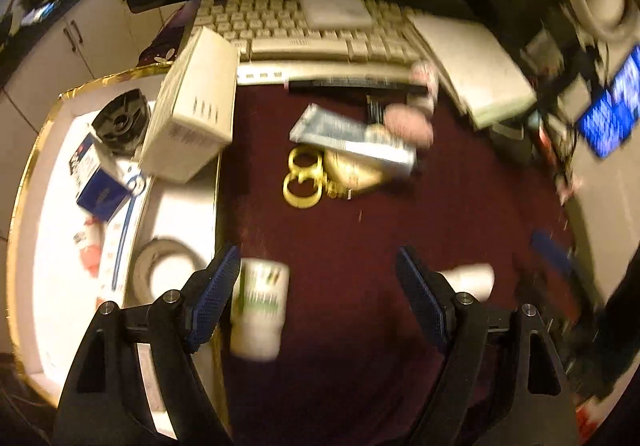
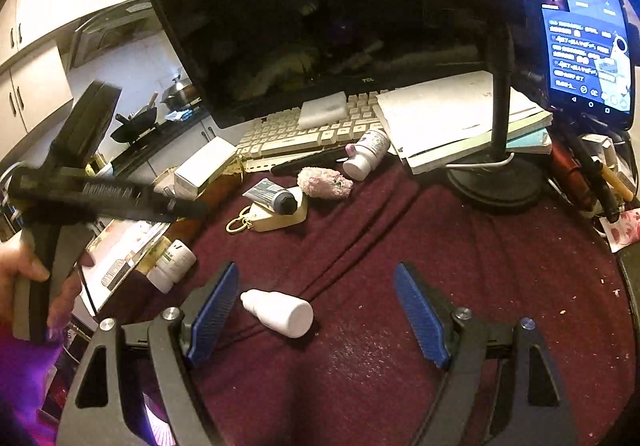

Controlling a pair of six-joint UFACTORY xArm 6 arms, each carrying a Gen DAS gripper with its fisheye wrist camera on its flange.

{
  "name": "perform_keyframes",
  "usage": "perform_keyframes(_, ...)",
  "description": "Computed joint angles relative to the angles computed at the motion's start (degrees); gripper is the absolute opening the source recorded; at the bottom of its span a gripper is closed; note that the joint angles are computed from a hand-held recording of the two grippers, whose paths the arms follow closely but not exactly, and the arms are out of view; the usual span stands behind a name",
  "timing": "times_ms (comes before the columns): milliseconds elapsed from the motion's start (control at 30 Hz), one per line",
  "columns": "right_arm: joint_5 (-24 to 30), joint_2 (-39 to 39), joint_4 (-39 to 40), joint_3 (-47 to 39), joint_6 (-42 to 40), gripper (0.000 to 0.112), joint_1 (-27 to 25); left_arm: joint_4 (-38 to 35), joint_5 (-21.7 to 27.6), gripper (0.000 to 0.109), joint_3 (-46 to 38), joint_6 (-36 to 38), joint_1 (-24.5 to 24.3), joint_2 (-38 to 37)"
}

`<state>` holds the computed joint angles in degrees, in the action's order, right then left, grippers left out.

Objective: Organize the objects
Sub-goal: 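Move both open tools back over the items on the cloth, then grasp the white pill bottle with green label using the left tool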

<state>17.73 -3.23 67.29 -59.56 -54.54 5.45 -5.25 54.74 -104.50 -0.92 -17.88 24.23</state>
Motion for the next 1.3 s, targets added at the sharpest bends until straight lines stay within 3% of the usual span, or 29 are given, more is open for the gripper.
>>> perform_keyframes(233,1.3,1.8,0.2,-1.6,0.4,0.081,0.0,4.5,-3.1,0.079,6.5,0.2,-1.2,-2.7)
perform_keyframes(400,0.7,1.4,-1.1,-1.4,1.2,0.081,0.2,-8.5,-1.4,0.076,6.4,9.2,-0.5,-2.3)
perform_keyframes(467,0.2,1.3,-1.0,-1.3,1.4,0.081,0.0,-9.3,-2.1,0.07,7.5,10.4,-1.1,-2.9)
perform_keyframes(633,-0.9,0.8,-2.7,-0.8,3.1,0.081,-0.8,-9.9,-6.7,0.07,12.6,12.9,-0.9,-7.7)
perform_keyframes(733,-1.1,0.7,-4.7,-0.5,4.8,0.081,-1.2,-8.8,-9.0,0.07,16.2,16.2,-0.8,-11.1)
perform_keyframes(833,-0.6,0.8,-5.0,-0.6,5.3,0.081,-1.3,-1.2,-10.9,0.07,18.1,19.8,-1.9,-12.0)
perform_keyframes(933,0.6,1.1,-5.6,-1.0,5.6,0.081,-1.3,2.7,-9.9,0.07,17.2,24.5,-2.3,-10.8)
perform_keyframes(1100,0.3,0.3,-6.7,-0.5,6.3,0.081,-0.8,2.4,-4.9,0.07,14.5,34.2,-1.9,-8.6)
perform_keyframes(1300,0.1,-0.2,-9.1,0.2,8.4,0.081,-0.7,4.8,-2.8,0.065,10.8,33.8,-1.4,-4.7)
